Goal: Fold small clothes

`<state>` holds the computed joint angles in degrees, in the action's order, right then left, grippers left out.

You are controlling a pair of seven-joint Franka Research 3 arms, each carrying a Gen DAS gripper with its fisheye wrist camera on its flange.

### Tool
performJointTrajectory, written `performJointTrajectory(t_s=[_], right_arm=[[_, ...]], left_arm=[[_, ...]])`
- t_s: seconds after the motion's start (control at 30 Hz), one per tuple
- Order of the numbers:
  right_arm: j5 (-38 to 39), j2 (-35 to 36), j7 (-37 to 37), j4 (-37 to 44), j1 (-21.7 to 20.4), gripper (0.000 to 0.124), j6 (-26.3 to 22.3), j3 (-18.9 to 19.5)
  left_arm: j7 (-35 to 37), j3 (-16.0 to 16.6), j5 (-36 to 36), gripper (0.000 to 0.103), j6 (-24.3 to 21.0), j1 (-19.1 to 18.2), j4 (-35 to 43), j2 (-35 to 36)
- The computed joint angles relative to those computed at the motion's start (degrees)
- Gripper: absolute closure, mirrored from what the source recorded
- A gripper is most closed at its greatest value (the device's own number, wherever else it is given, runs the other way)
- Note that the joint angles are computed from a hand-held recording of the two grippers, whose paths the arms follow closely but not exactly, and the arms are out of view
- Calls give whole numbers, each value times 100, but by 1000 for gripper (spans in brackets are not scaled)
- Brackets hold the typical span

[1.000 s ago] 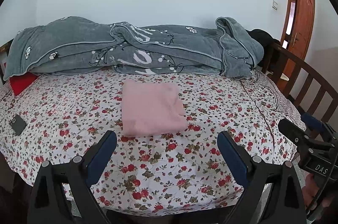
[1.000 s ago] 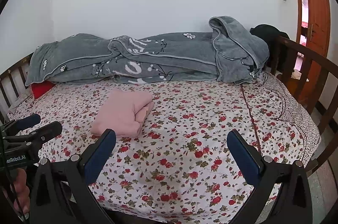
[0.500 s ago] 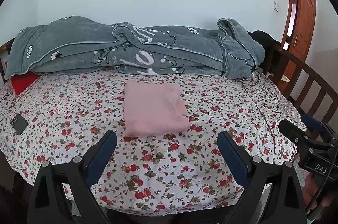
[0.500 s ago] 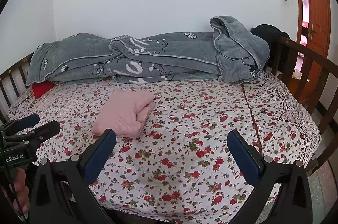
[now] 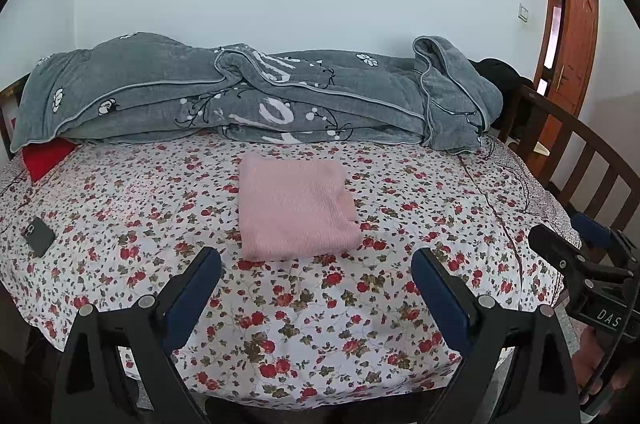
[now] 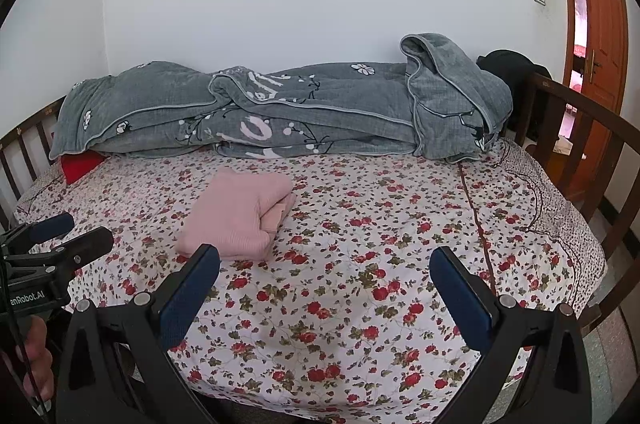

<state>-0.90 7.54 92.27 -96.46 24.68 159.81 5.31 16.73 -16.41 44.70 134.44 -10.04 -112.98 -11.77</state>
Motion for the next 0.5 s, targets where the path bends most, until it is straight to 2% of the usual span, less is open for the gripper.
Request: performJointTrajectory(t_s=[0.5], right_arm=[[5,-24,-53,-5,23,21,-37,16]], left_arm=[[-79,-24,71,6,-88,-18,41,-15]])
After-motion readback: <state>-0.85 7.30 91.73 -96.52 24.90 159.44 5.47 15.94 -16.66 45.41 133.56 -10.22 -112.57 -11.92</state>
